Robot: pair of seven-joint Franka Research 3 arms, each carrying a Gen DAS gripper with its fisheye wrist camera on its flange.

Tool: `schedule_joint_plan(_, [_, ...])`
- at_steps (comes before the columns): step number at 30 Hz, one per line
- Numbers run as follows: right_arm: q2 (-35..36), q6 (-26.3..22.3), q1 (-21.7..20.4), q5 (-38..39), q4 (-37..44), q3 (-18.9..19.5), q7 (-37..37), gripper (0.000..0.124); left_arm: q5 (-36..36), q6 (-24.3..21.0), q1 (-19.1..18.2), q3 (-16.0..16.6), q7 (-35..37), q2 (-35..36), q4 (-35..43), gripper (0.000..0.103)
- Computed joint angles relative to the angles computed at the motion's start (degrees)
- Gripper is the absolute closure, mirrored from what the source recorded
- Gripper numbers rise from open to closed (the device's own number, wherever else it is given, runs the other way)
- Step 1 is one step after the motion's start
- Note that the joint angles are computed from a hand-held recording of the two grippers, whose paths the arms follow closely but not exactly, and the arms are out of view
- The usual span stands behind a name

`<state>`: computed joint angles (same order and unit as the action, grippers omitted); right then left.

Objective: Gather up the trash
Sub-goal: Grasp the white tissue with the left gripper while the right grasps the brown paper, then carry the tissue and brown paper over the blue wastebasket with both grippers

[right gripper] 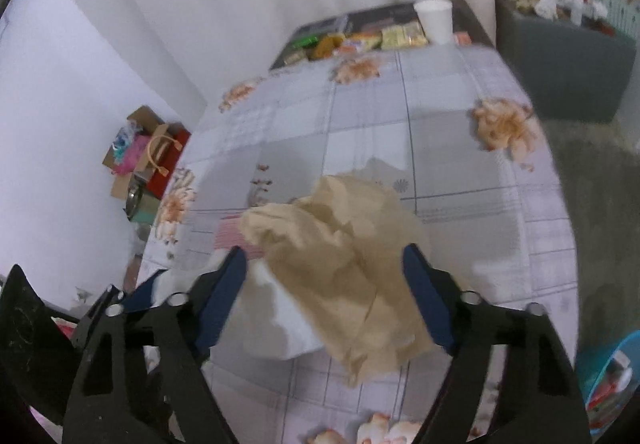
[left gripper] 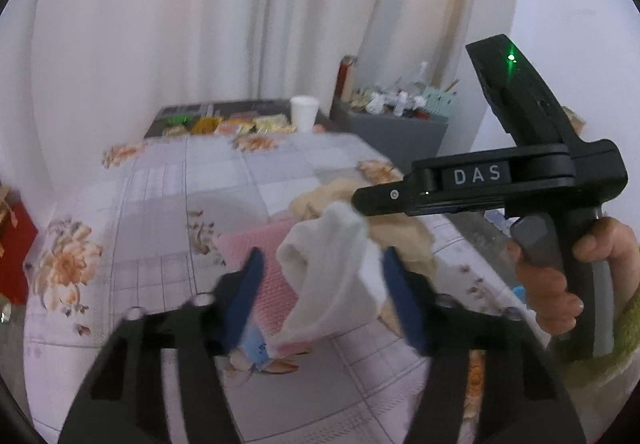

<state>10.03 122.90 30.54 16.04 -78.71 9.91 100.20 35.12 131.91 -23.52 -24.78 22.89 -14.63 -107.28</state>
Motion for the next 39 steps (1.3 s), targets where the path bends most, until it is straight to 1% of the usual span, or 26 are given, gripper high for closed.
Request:
schedule_joint_plan(1, [0.6,-0.5,-0.1,0.4,0.4,0.0,0.2,0.069,-0.9,0.4,-0.1,0.4,-0.1,-0.1,-0.5,0.063])
schedule_joint_plan(2, [0.7,-0.5,-0.2,1.1,0.1,0.1,0.2,0.08,-1.6,0.9,-0.1,0.7,-0.3,-0.3,-1.2,0.073])
schedule_joint_plan(3, [0.3,0.0,-0.2,1.5,-0.7,0.1,0.0,0.093,-2.1,1.2,-0.1,0.9,-0.4,-0.5,-1.6,0.078])
schedule_joint_plan(4, [0.3,0.3,-0.3,1.6,-0.9,0.1,-0.1,0.098,-2.4,1.8,0.0,1.1,-0.6,-0.9,-2.2,0.086])
schedule_joint_plan(5, [-0.5,1.2,-0.3,2.0,-2.0,0.1,-0.5,0.107,-2.7,2.3,0.0,1.2,-0.7,-1.2,-2.7,0.091])
schedule_joint_plan(6, [-0.5,1.7,-0.4,2.1,-2.1,0.1,-0.8,0.114,-3.0,3.0,0.1,1.3,-0.8,-1.8,-3.4,0.092])
schedule_joint_plan(7, [-1.0,2.6,-0.4,2.0,-2.7,0.1,-1.3,0.115,-3.0,3.2,0.3,1.2,-0.9,-2.2,-3.7,0.095])
schedule_joint_plan(9, [-2.9,5.0,-0.2,0.9,-4.6,0.1,-1.4,0.118,-3.0,3.8,0.6,1.0,-1.7,-3.1,-4.4,0.096])
schedule_joint_plan(12, [-4.6,7.9,-0.2,0.1,-6.0,0.2,-2.0,0.119,-2.9,5.0,1.0,0.5,-2.9,-5.5,-5.7,0.097])
schedule_joint_plan(15, [-8.1,11.5,-0.1,-1.5,-8.5,0.5,-2.3,0.12,-2.7,6.6,1.5,-0.1,-4.3,-8.5,-7.0,0.097])
schedule_joint_plan(18, [-11.0,14.1,-0.4,-2.0,-10.4,0.7,-2.1,0.12,-3.2,7.6,1.9,-0.9,-5.4,-11.7,-7.9,0.097])
schedule_joint_plan(23, [-18.7,18.5,-1.1,-2.5,-15.9,1.3,-1.6,0.12,-4.1,7.8,2.5,-2.0,-5.4,-17.3,-8.6,0.097])
schedule_joint_plan(27, [-26.6,21.8,-1.8,-2.6,-21.8,2.0,-2.8,0.12,-6.8,9.5,2.0,-1.8,-5.3,-22.6,-10.5,0.097])
schedule_joint_plan(30, [-32.3,22.4,-2.0,-1.4,-25.5,2.0,-4.3,0.12,-9.2,11.0,1.6,-1.5,-5.4,-25.9,-11.8,0.097])
schedule_joint_plan(33, [-36.5,22.4,-2.0,0.2,-28.4,2.0,-5.8,0.12,-13.2,13.5,0.1,0.0,-5.8,-28.9,-13.9,0.097])
schedule_joint_plan(35, [-39.6,22.2,-1.5,1.9,-30.3,1.6,-6.9,0.121,-15.8,14.1,-0.4,0.7,-6.5,-30.5,-14.9,0.097])
schedule_joint_plan(39, [-44.2,21.4,-0.1,6.1,-32.7,0.1,-9.1,0.12,-18.3,14.2,0.0,0.5,-7.2,-33.2,-16.4,0.097])
